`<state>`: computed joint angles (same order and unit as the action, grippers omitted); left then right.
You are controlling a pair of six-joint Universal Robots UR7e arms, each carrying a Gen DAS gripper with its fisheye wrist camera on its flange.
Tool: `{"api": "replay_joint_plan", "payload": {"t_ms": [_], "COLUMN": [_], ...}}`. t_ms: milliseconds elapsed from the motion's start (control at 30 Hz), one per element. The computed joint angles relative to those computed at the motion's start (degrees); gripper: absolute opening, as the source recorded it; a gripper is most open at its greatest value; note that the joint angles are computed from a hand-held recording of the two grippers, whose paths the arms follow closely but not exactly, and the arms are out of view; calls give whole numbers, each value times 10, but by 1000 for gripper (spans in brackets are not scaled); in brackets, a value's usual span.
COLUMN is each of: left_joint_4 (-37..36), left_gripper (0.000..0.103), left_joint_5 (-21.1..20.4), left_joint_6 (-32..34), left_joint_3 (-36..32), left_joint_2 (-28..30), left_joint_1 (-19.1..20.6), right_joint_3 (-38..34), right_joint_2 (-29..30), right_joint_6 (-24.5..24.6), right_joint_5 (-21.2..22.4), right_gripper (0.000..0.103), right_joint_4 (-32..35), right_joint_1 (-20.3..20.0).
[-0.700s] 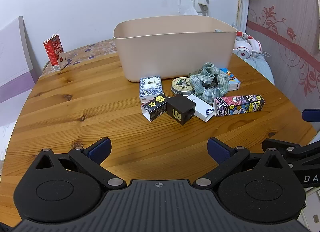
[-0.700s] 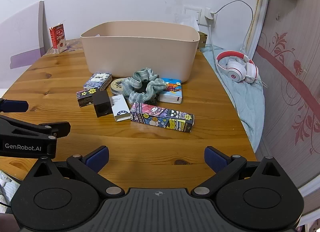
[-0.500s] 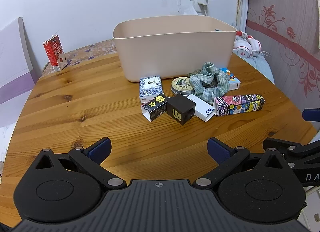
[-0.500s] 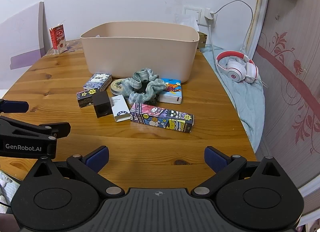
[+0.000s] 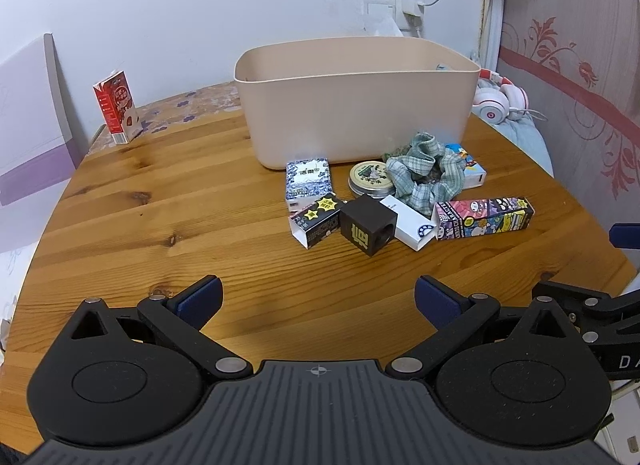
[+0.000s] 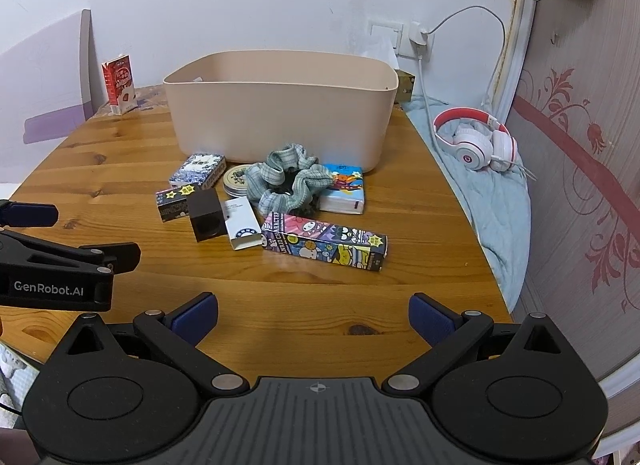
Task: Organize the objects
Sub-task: 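Move both tools toward the items lying beside the beige bin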
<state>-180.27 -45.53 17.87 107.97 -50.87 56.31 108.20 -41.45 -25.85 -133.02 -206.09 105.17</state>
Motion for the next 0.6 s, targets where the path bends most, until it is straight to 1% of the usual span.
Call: {"api": "replay_joint_plan", "payload": {"t_ms": [300,467,600], "left_joint_4": [17,19,26], "left_gripper": [103,103,103], "left_joint_5": [0,0,-2], "left_joint_6": [-11,-9,-6], "left_joint_3": [-4,-8,-16], "left_joint_2": [-3,-1,3], "left_joint_1": [1,3,6], "right_joint_3": [-3,-7,-11], "right_joint_2": [0,4,5], "right_joint_6": [0,-11,-11], "right_joint_5": [8,14,16], "right_gripper": [103,103,103], "right_joint_4": [4,2,6], "right_joint_1": [0,-1,-2]}}
